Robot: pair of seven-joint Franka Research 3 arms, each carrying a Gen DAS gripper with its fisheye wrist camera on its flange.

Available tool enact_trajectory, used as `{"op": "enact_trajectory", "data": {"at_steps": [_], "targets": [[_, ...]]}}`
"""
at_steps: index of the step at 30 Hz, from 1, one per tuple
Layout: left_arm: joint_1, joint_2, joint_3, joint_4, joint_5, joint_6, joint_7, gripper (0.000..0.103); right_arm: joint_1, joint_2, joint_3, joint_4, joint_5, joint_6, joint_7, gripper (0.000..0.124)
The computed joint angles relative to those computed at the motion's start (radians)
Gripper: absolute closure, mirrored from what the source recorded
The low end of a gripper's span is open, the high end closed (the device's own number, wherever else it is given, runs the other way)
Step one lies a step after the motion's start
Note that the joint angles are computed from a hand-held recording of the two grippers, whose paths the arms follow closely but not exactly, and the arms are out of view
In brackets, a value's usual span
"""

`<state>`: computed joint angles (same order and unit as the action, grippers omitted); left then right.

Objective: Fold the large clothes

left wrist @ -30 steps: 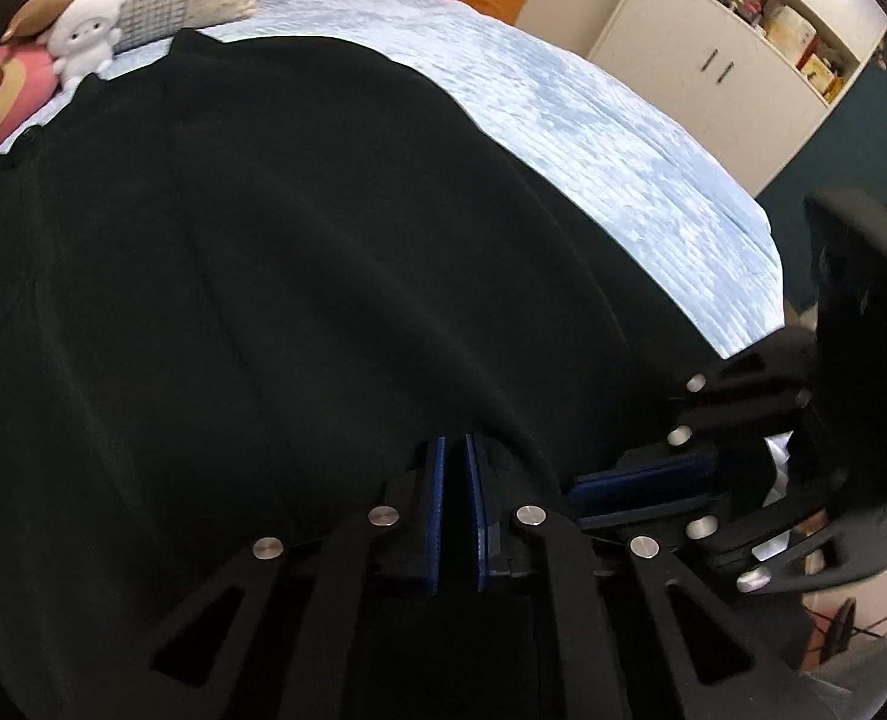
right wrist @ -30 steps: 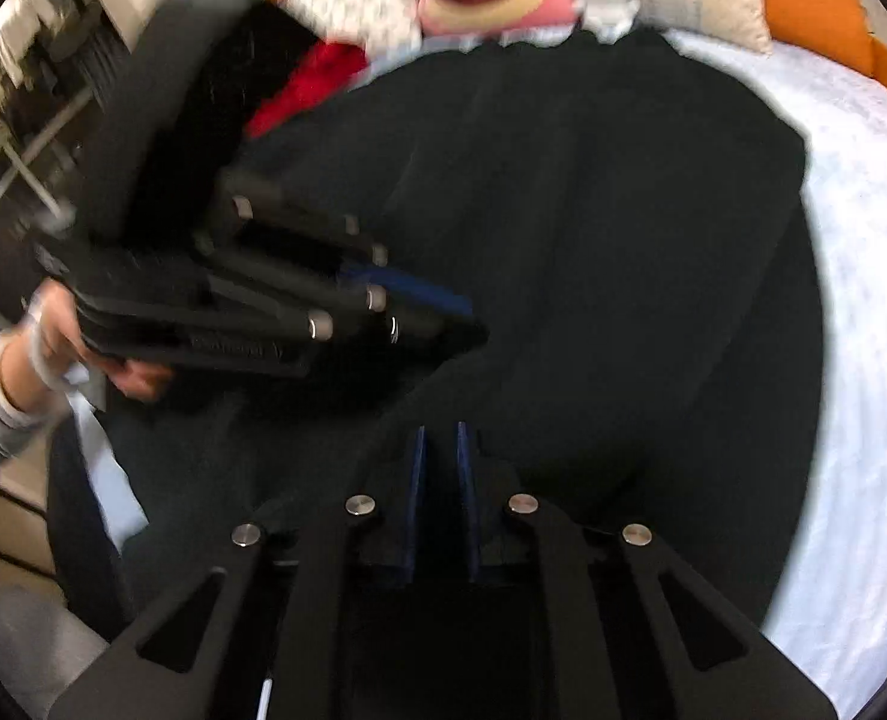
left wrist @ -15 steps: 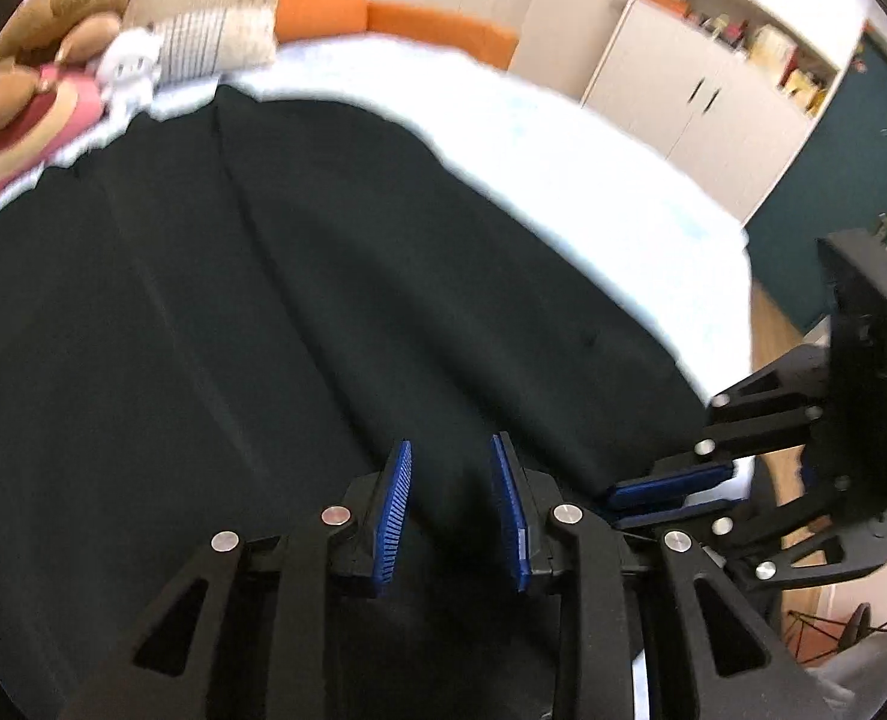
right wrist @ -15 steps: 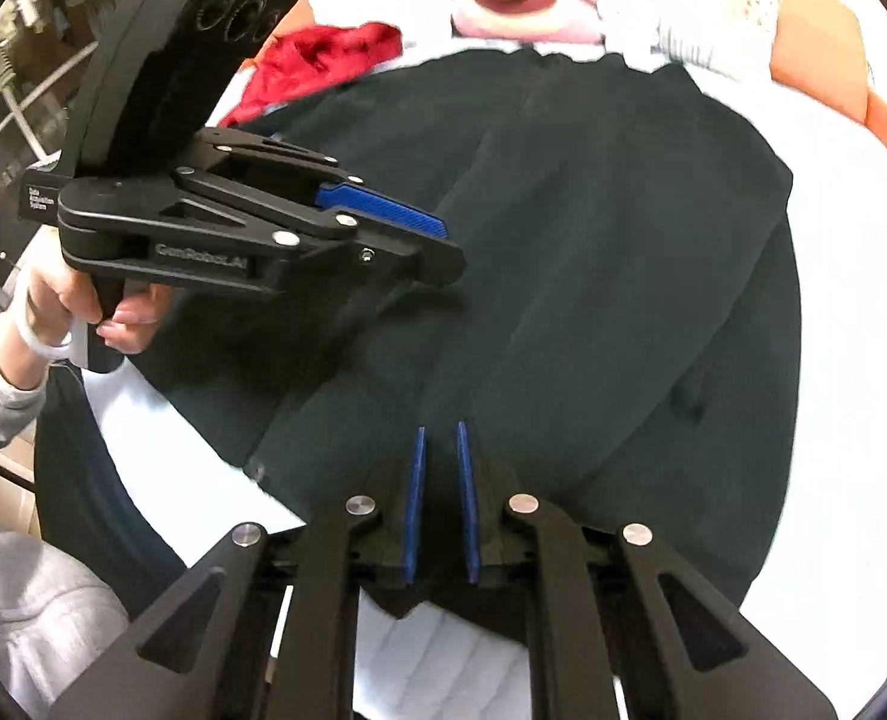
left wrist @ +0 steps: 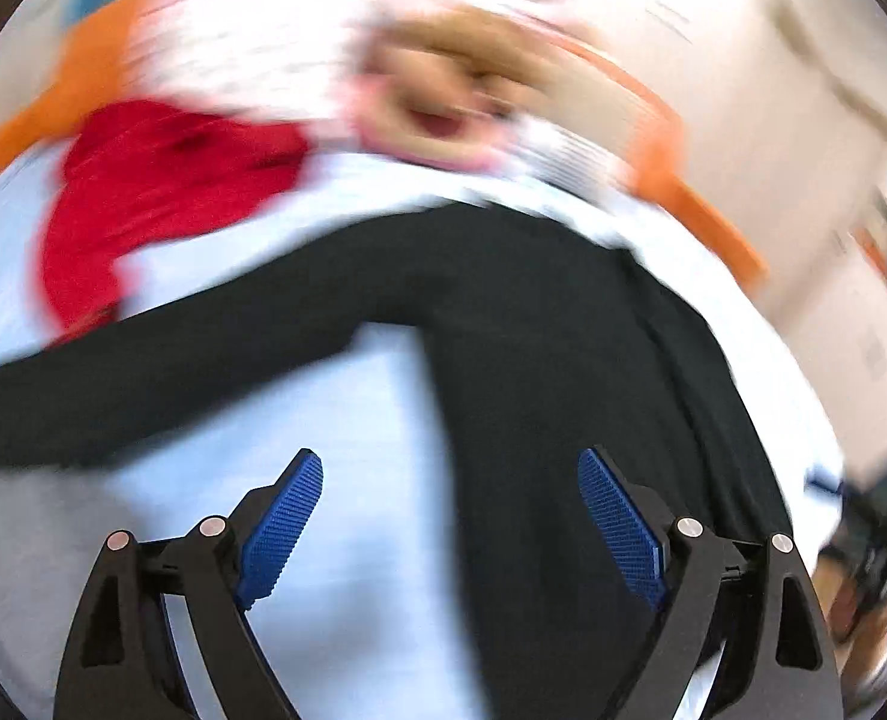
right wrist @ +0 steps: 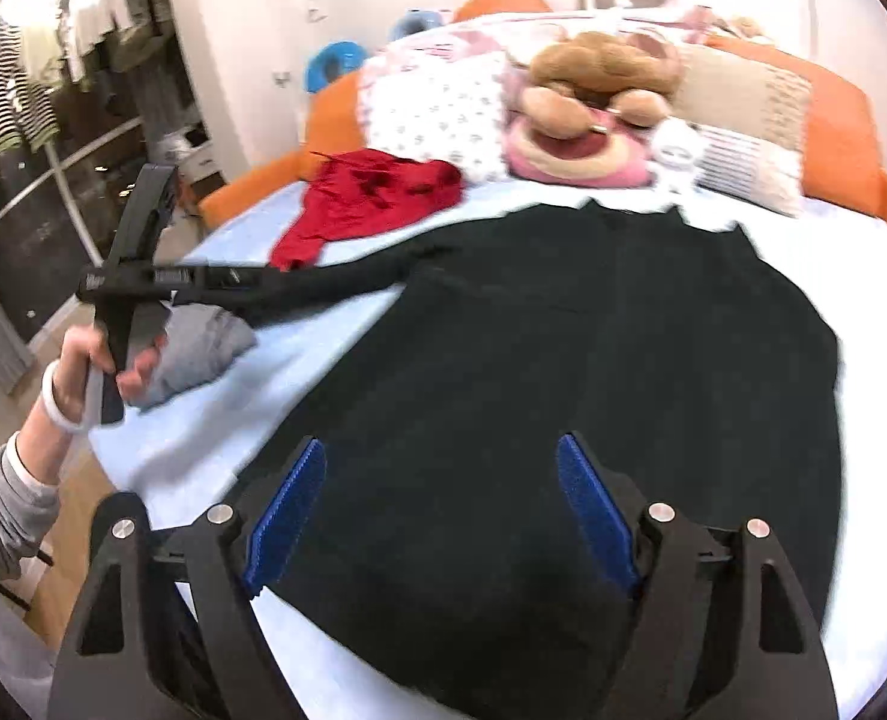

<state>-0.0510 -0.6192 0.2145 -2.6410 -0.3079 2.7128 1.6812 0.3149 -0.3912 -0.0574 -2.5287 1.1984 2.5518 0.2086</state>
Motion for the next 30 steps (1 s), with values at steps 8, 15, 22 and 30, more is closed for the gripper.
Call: {"op": "enact_trajectory", "data": {"at_steps": [8, 15, 22, 30], "targets": [[0.264, -0.022, 0.171, 0.043, 0.061, -0.103, -0.048, 0.014, 0.046, 0.219, 0.077, 0.201, 0.057, 0.007, 0.07, 0.046], [0.34, 0.166, 0.186, 0.148, -0.046, -0.18, 0.035, 0.014, 0.042, 0.29, 0.113, 0.258, 0.087, -0.004, 0.075, 0.045], [0.405, 0.27, 0.137, 0.179, -0.14, -0.176, 0.086, 0.014, 0.026, 0.362, 0.131, 0.314, 0.04, -0.025, 0.112, 0.045], [0.46, 0.257, 0.097, 0.175, -0.211, -0.235, 0.038, 0.015, 0.017, 0.419, 0.157, 0.379, 0.032, -0.043, 0.103, 0.045]]}}
